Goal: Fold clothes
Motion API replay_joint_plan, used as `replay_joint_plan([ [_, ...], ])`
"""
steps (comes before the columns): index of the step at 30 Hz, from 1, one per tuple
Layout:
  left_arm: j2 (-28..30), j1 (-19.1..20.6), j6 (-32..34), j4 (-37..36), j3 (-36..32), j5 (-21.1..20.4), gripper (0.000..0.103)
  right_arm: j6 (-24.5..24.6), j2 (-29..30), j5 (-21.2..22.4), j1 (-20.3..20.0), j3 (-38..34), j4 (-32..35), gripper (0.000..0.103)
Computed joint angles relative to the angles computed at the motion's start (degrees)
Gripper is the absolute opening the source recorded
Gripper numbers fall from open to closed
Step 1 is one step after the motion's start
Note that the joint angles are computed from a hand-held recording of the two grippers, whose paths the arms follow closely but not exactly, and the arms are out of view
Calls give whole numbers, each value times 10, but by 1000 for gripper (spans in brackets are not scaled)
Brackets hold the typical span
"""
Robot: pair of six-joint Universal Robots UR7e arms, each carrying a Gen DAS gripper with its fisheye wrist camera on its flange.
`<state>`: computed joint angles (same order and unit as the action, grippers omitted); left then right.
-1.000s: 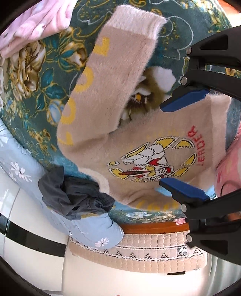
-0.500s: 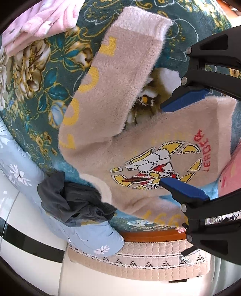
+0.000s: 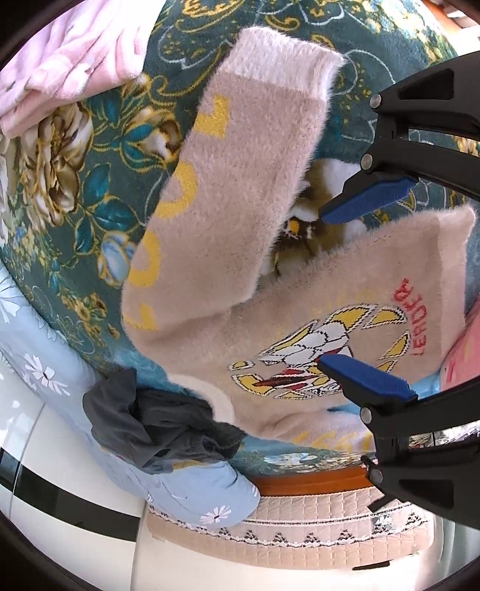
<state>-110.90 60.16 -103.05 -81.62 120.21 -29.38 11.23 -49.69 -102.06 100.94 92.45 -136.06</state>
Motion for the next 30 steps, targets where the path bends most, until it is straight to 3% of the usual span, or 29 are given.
replay_joint_plan([
  [4,-35,-68,-66,6,22,13,52,-1,9,8,5,-17,-1,76],
  [10,-15,-136,-18,-139,77,14,56,-24,-1,34,6,-26,-29,76],
  [18,106,-117,129,-434,124,-49,56,-26,-55,-19,-33,11,-72,76],
  [25,184,-108,159,-537,131,-59,57,43,-100,-30,-107,75,-89,76],
  [30,219,-104,191,-593,145,-71,57,60,-107,-15,-132,101,-103,76],
])
